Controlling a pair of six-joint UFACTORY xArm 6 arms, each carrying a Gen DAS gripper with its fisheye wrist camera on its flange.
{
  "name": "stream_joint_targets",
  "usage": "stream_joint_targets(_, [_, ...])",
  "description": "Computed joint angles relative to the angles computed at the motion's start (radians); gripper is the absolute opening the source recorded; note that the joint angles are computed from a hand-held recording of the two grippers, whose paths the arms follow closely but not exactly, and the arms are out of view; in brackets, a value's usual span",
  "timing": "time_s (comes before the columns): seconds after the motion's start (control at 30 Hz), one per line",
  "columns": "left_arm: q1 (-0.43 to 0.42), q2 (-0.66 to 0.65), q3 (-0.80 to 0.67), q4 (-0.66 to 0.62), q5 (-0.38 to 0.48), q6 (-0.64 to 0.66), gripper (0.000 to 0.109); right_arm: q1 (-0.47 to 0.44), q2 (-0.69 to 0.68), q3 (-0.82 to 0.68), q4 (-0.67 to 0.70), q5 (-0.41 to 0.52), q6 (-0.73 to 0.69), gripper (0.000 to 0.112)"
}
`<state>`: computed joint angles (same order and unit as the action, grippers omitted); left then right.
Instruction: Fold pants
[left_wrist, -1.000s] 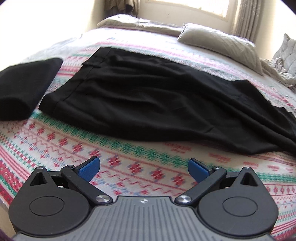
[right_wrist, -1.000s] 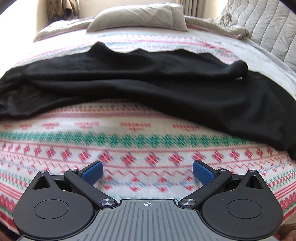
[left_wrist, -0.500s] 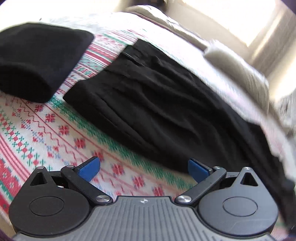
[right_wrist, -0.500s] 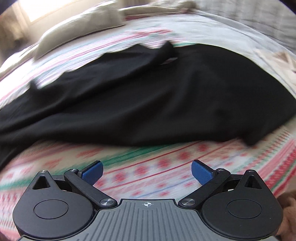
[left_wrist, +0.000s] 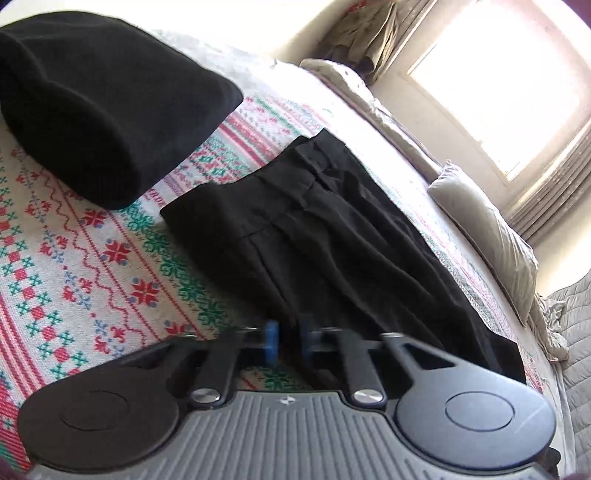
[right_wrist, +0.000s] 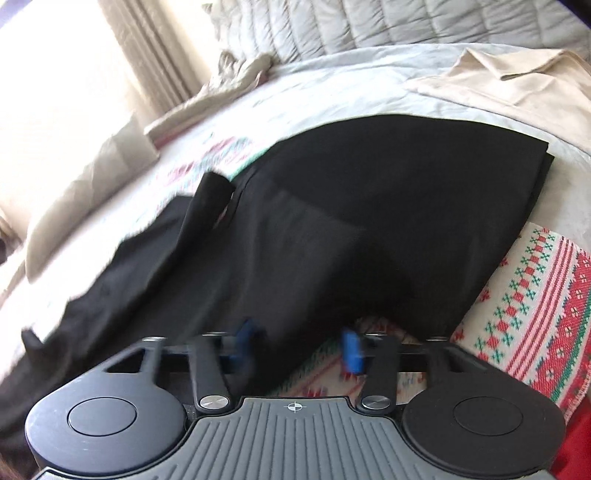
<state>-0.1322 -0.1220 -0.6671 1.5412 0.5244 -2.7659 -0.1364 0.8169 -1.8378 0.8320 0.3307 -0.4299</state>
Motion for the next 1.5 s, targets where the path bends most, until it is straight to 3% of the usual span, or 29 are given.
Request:
stream_joint_targets(0.03, [0.021,-0.008,0.009,0.027,-0.017,-0.024,0.005,-0.003,0.007,-0.021,0.016,0.016,-0.012,0.007])
stream_joint_targets(0.07, [0.022,-0.029,0.021,0.018,-0.019,-0.016,0.004,-0.002,0.001,-0.02,0.019,0.009,-0.014,0.002])
stream_joint_targets(0.17, [0.018,-0.1,0.049,-0.007,0.005,0.062,0.004,0.004,-0.053,0.025,0.13,-0.037,-0.14,0.002])
stream_joint_targets(0.23, [-0.009,-0.147,0.06,-0.106,0.056,0.199,0.004,0.004,-0.097,0.062,0.149,-0.044,-0.175,0.002])
stream_joint_targets(0.37, [-0.061,-0.22,0.079,-0.257,0.208,0.389,0.004,-0.02,-0.146,0.096,0.045,0.001,-0.09,0.002])
stream_joint_targets(0.57, [-0.04,-0.285,0.13,-0.38,0.188,0.516,0.004,-0.061,-0.144,0.078,-0.126,0.114,0.072,0.002])
stream_joint_targets(0.67, [-0.029,-0.221,0.092,-0.484,0.185,0.644,0.005,-0.075,-0.137,0.08,-0.209,0.154,0.132,0.003])
stream_joint_targets(0.7, [-0.036,-0.214,0.092,-0.521,0.187,0.696,0.006,-0.077,-0.123,0.067,-0.262,0.172,0.177,0.003])
stream_joint_targets(0.8, [-0.086,-0.15,0.04,-0.549,0.239,0.802,0.015,-0.082,-0.131,0.092,-0.338,0.148,0.254,0.023])
stream_joint_targets(0.87, [-0.149,-0.132,0.009,-0.499,0.301,0.826,0.029,-0.091,-0.15,0.122,-0.317,0.102,0.245,0.038])
stream_joint_targets(0.97, [-0.253,-0.109,-0.032,-0.423,0.361,0.871,0.043,-0.111,-0.179,0.154,-0.262,0.057,0.181,0.043])
stream_joint_targets(1.07, [-0.306,-0.061,-0.078,-0.348,0.302,0.932,0.056,-0.133,-0.196,0.175,-0.219,0.072,0.091,0.043])
stream_joint_targets(1.17, [-0.316,0.027,-0.15,-0.292,0.171,0.99,0.063,-0.149,-0.204,0.194,-0.184,0.101,0.031,0.043])
stream_joint_targets(1.3, [-0.313,0.172,-0.261,-0.163,-0.033,1.035,0.064,-0.17,-0.194,0.185,0.03,0.183,-0.189,0.043])
stream_joint_targets(1.4, [-0.309,0.281,-0.35,-0.06,-0.183,1.08,0.064,-0.159,-0.164,0.166,-0.007,0.173,-0.224,0.043])
stream_joint_targets(1.5, [-0.325,0.368,-0.42,-0.078,-0.229,1.208,0.064,-0.148,-0.141,0.15,0.0,0.165,-0.271,0.035])
